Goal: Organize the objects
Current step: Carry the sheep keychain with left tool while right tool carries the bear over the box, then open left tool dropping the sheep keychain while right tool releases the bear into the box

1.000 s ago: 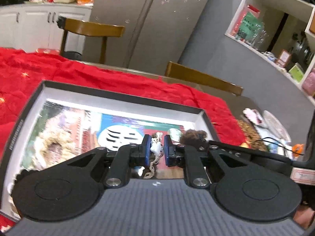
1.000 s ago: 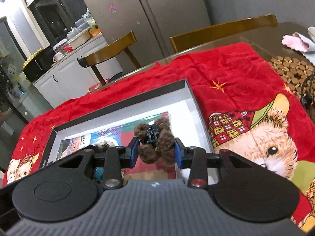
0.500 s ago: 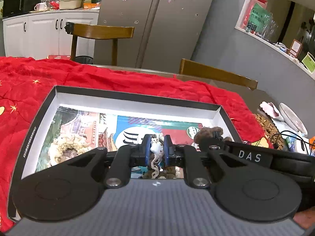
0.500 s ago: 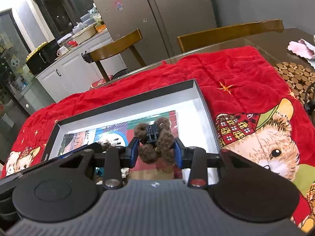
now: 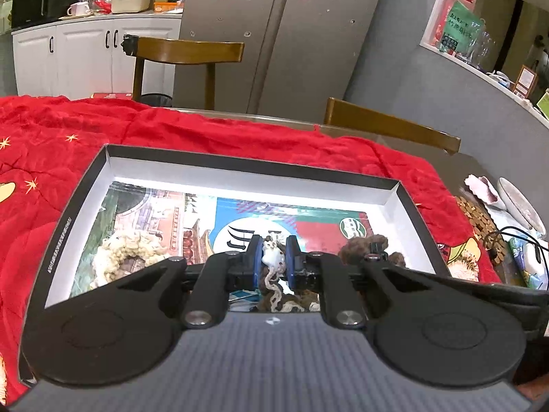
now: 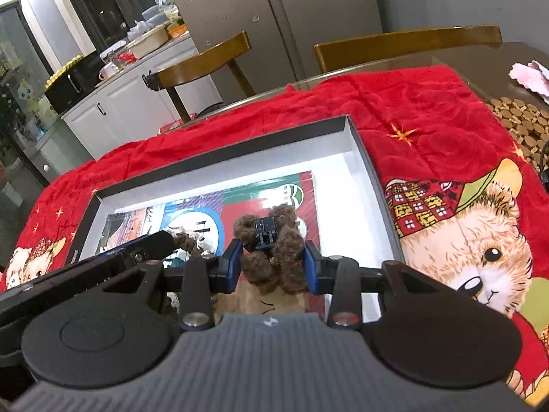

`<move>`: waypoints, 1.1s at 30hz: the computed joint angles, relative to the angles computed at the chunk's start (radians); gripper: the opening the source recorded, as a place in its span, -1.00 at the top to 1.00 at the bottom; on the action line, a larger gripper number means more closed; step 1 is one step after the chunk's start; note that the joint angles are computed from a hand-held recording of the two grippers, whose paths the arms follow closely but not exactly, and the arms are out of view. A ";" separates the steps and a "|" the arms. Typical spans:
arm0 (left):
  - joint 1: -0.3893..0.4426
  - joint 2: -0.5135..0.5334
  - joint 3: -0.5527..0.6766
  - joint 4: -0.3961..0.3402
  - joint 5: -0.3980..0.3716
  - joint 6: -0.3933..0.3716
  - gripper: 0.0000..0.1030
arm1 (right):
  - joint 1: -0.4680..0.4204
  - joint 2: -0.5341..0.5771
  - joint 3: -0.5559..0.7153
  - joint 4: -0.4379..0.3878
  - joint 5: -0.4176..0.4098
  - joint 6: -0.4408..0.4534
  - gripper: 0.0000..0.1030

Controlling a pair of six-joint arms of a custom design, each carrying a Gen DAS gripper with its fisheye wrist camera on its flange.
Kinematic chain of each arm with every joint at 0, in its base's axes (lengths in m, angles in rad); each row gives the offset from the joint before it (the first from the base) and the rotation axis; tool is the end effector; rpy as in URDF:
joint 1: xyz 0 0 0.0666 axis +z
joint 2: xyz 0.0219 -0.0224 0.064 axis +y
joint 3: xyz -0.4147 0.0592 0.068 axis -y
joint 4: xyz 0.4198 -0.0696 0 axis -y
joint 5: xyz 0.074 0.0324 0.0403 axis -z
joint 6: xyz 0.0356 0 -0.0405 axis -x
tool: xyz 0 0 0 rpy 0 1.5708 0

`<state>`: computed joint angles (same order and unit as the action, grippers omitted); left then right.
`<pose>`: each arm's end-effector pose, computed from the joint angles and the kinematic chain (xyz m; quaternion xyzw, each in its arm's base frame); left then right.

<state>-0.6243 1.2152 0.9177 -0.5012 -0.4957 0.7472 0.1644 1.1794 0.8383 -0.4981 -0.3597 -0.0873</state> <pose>0.3472 -0.2297 0.3444 -0.1473 0.8907 -0.0553 0.4264 0.3864 0.0764 0.3195 -0.0993 0.9156 0.2099 0.3282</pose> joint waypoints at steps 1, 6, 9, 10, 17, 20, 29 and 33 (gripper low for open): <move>0.000 0.001 0.001 -0.003 0.000 0.001 0.67 | 0.001 0.000 0.000 -0.001 0.002 0.004 0.20; 0.003 0.004 0.001 -0.004 0.008 0.003 0.67 | 0.005 0.002 0.000 -0.001 0.000 0.017 0.20; 0.006 0.005 0.001 -0.010 0.016 0.012 0.67 | 0.006 0.003 0.001 -0.003 -0.005 0.022 0.19; 0.007 0.006 0.003 -0.012 0.018 0.017 0.67 | 0.005 0.003 0.001 -0.003 -0.007 0.024 0.19; 0.011 0.003 0.002 -0.011 0.026 0.016 0.67 | 0.005 0.000 -0.002 0.003 -0.010 0.004 0.15; 0.019 -0.005 -0.003 -0.004 0.041 0.023 0.61 | -0.001 0.003 0.001 -0.001 -0.021 -0.008 0.07; 0.022 -0.048 -0.012 0.003 -0.013 0.031 0.18 | -0.010 -0.022 -0.005 0.022 -0.047 -0.047 -0.37; 0.016 -0.088 -0.018 0.019 -0.054 -0.019 -0.02 | -0.022 -0.061 -0.019 0.069 -0.060 -0.057 -0.49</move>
